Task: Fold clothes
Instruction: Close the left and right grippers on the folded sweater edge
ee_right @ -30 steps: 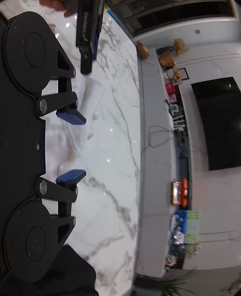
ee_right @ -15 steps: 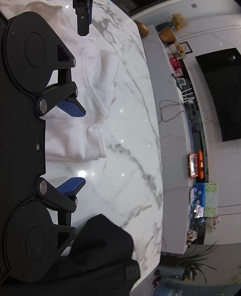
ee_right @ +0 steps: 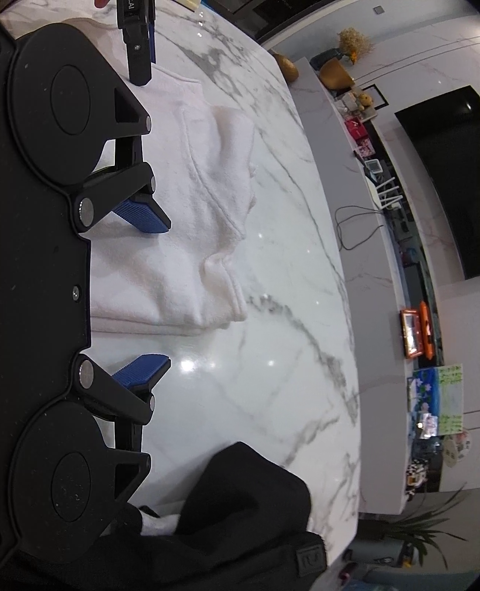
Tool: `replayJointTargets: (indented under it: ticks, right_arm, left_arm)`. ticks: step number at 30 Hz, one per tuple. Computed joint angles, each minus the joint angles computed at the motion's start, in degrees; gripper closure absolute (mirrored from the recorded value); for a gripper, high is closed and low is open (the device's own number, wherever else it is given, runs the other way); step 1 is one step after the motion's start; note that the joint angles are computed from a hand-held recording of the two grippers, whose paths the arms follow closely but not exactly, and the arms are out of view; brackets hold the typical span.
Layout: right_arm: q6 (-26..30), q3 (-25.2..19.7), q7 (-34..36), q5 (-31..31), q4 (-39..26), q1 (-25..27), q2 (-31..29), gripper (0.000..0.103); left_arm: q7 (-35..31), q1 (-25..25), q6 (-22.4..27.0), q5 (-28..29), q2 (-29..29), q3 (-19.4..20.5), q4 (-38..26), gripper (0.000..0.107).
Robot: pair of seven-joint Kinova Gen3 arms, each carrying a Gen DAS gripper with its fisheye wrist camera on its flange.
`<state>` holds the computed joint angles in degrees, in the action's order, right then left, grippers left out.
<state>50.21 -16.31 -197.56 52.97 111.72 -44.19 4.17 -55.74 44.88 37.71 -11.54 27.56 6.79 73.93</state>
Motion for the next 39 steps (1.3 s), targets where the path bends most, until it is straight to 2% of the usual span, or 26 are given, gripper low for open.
replayJointTargets:
  ticks: [3, 9, 15, 21, 22, 24, 27, 28, 30, 33, 34, 36, 39]
  right_arm:
    - [0.4, -0.2, 0.1, 0.8, 0.0, -0.4, 0.4, 0.031]
    - [3.6, -0.1, 1.7, 1.3, -2.0, -2.4, 2.5, 0.031]
    - [4.3, 0.5, 0.9, 2.4, -1.8, -3.6, 3.0, 0.031]
    - [4.6, 0.8, 4.6, 1.6, -2.4, -3.7, 3.3, 0.032]
    - [4.6, 0.8, 4.8, 1.7, -2.3, -3.7, 3.3, 0.034]
    - [3.8, 0.9, 4.7, 2.2, -1.9, -3.8, 3.1, 0.043]
    - [2.7, 0.8, 4.2, 3.2, -1.4, -3.9, 2.9, 0.063]
    - [2.3, 0.7, 3.9, 3.5, -1.2, -3.9, 2.8, 0.065]
    - [0.4, 0.8, 3.4, 4.0, -0.6, -3.6, 2.4, 0.08]
    - [-0.7, 0.6, 2.7, 4.4, -0.3, -3.3, 2.2, 0.082]
    - [-0.5, 0.6, 3.1, 4.3, -0.5, -3.2, 2.3, 0.082]
    - [-0.2, 0.5, 3.8, 4.2, -0.8, -3.3, 2.5, 0.082]
    - [-0.2, 0.5, 4.1, 4.3, -0.8, -3.4, 2.4, 0.084]
  left_arm:
    - [0.0, 0.0, -1.4, 0.2, 0.0, 0.1, 0.6, 0.034]
    - [-3.0, 0.9, -4.0, -0.3, 0.8, 0.9, 0.8, 0.033]
    - [-1.4, 4.0, -4.8, -3.1, 1.5, -1.8, 0.6, 0.032]
    - [-0.7, 4.9, -5.1, -4.5, 1.6, -2.3, 0.6, 0.033]
    - [-0.9, 4.6, -5.2, -4.4, 1.6, -2.1, 0.7, 0.034]
    - [-1.5, 4.2, -5.4, -4.1, 1.6, -1.6, 0.8, 0.037]
    - [-2.8, 3.5, -5.6, -3.3, 1.5, -0.9, 0.9, 0.045]
    - [-3.2, 3.3, -5.7, -3.0, 1.6, -0.6, 0.8, 0.049]
    - [-4.7, 2.3, -6.0, -1.7, 1.5, 0.4, 0.9, 0.054]
    - [-6.2, 1.3, -7.0, 0.1, 1.3, 1.1, 1.5, 0.067]
    - [-6.3, 1.3, -7.6, 0.5, 1.2, 1.0, 1.9, 0.074]
    - [-6.6, 1.2, -8.6, 1.1, 0.9, 0.9, 2.6, 0.078]
    - [-6.7, 3.1, -9.1, -0.8, 0.7, -0.8, 3.0, 0.082]
